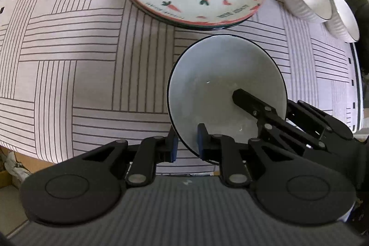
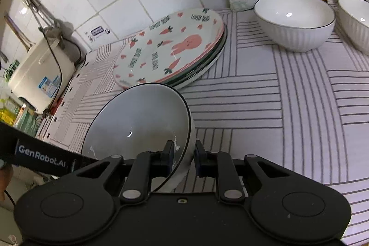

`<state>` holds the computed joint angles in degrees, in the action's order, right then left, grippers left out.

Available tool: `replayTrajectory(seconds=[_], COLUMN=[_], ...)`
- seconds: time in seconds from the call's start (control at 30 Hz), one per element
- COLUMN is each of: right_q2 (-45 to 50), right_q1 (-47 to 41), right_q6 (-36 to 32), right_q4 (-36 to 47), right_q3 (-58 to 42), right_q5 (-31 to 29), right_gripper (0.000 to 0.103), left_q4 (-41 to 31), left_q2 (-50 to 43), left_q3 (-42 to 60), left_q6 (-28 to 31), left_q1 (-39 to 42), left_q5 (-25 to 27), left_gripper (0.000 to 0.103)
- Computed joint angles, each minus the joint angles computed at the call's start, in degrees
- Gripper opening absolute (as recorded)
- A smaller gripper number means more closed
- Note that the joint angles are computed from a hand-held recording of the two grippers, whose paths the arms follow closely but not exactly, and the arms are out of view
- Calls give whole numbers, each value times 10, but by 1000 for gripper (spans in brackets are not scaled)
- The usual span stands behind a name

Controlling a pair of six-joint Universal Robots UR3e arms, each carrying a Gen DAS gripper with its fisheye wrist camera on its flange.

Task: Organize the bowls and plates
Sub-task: 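Lift the white bowl with both grippers and carry it beside the plate stack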

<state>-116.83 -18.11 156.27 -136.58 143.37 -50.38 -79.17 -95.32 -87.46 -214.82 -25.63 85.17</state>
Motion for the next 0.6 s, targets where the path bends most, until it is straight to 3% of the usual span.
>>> replayTrajectory(seconds=[0.23,0.37,0.43,0.5,0.6], right_q2=[47,39,8,-37,-107], right_q1=[53,59,42,19,-26], right_q6=[23,9,-19,-47,-103], right_q4=[-84,-90,-58,-8,99], right_q3=[0,1,4,1,-23], right_q5=[-38,-46,-31,-16,9], right_gripper=[24,25,31,43,45], left_q4=[18,-38,-62,-80,-108], left_q2=[13,-17,-30,-37,-51], left_q3=[-30,30,64,93,139], left_q6=[-3,10,15,19,26], left_q1=[10,-10,-27,-36,-45], left_q5=[-4,20,41,52,64], left_gripper=[15,17,27,31,37])
